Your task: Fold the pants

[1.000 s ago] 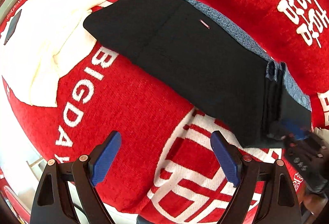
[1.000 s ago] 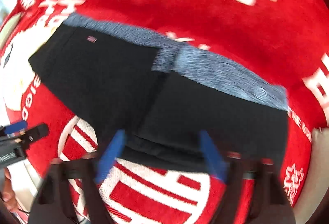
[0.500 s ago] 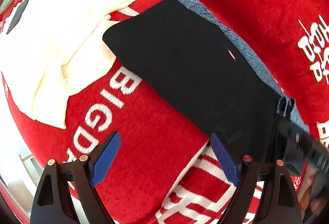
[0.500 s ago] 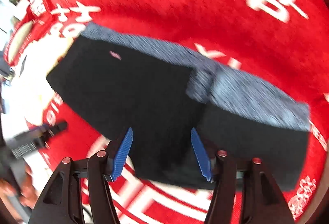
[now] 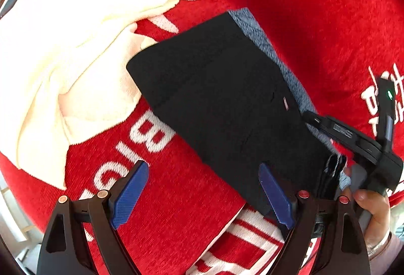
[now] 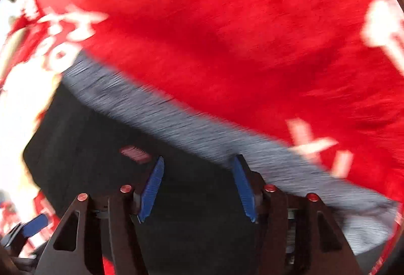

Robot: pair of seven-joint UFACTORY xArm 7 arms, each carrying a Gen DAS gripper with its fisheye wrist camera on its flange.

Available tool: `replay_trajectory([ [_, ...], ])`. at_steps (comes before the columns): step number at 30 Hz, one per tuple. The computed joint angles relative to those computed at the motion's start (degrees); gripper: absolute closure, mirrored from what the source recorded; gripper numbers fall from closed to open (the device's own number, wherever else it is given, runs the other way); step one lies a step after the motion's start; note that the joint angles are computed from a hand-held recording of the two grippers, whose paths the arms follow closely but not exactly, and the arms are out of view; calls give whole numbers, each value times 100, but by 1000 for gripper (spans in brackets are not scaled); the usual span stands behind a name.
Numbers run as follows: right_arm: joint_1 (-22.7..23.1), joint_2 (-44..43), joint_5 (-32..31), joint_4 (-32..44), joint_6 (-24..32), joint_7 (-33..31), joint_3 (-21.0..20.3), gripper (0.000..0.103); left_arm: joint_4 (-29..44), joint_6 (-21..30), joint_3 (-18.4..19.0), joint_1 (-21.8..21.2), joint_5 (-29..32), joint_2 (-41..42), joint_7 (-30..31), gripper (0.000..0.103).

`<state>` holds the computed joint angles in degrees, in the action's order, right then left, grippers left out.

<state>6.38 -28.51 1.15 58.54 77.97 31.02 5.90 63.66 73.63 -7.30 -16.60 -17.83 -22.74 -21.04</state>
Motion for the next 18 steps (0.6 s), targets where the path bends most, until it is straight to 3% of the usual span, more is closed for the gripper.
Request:
replay_trajectory([
  [2, -13, -330, 219, -31, 163, 2, -151, 41, -74, -122, 112, -12, -222, 5, 126, 14],
  [5, 10, -825, -46, 45, 679, -155, 10, 40, -284, -290, 314, -13, -721, -73, 306, 14],
  [9, 22, -1917, -59, -259, 1274, -164, 87, 31, -615, -569, 396, 25, -1148, -157, 423, 14],
  [13, -110, -3080, 899, -1243, 1445, 160, -514, 31, -801, -968, 478, -44, -1580, -142, 726, 14],
  [15, -189, -3545, 878, -1511, 1206, 112, -383, 31, -864, -1081, 558, -81, -1826, -84, 950, 14],
  [18, -33, -3275, 734, -1380, 1265, -205, -122, 22, -929, -1141, 628, -106, -2147, -162, 1152, 14],
])
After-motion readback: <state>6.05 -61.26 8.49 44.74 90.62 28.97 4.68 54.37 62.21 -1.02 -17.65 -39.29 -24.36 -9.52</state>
